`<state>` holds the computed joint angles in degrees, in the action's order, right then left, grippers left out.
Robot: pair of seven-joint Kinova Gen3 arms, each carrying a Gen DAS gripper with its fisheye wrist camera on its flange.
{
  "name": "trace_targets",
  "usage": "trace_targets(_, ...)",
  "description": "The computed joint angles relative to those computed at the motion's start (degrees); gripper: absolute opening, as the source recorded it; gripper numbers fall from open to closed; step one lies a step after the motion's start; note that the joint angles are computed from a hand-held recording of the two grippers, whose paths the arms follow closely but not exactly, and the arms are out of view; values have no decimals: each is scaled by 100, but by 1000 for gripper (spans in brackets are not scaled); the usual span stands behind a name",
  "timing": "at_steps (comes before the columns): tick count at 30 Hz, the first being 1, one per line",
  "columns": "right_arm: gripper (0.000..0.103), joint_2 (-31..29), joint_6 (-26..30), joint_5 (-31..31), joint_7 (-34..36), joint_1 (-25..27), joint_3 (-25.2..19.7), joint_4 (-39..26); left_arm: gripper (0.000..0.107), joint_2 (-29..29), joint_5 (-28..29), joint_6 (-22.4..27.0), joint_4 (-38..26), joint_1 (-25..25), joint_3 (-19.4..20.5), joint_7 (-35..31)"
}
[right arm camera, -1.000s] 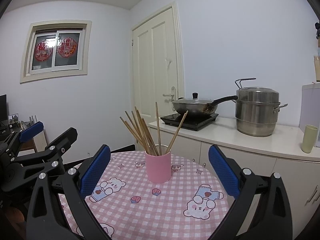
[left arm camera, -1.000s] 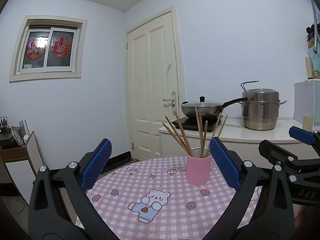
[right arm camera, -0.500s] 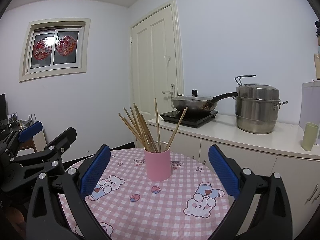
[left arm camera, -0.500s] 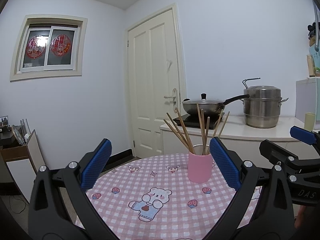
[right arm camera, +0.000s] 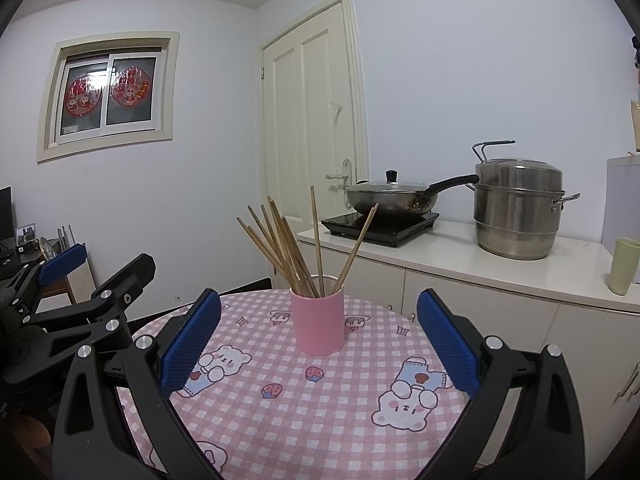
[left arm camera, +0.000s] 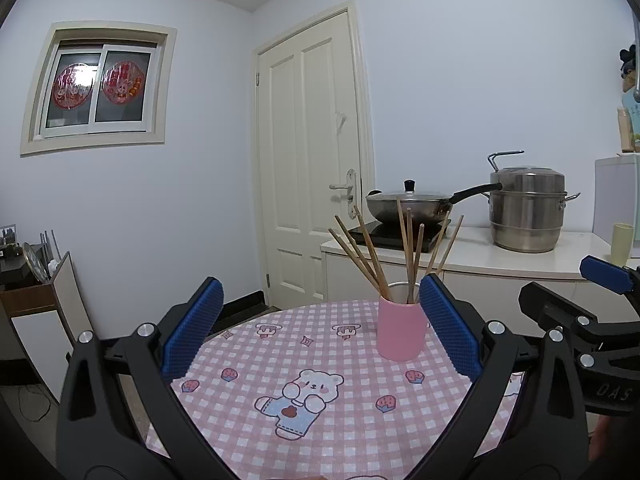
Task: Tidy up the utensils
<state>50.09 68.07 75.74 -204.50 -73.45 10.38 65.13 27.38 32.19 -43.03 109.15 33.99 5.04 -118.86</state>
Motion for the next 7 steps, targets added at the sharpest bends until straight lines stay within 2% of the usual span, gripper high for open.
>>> trace_targets(7, 95, -34, -126, 9, -68, 56, -29, 63, 97, -9, -46, 172, -37, -48, -11, 53)
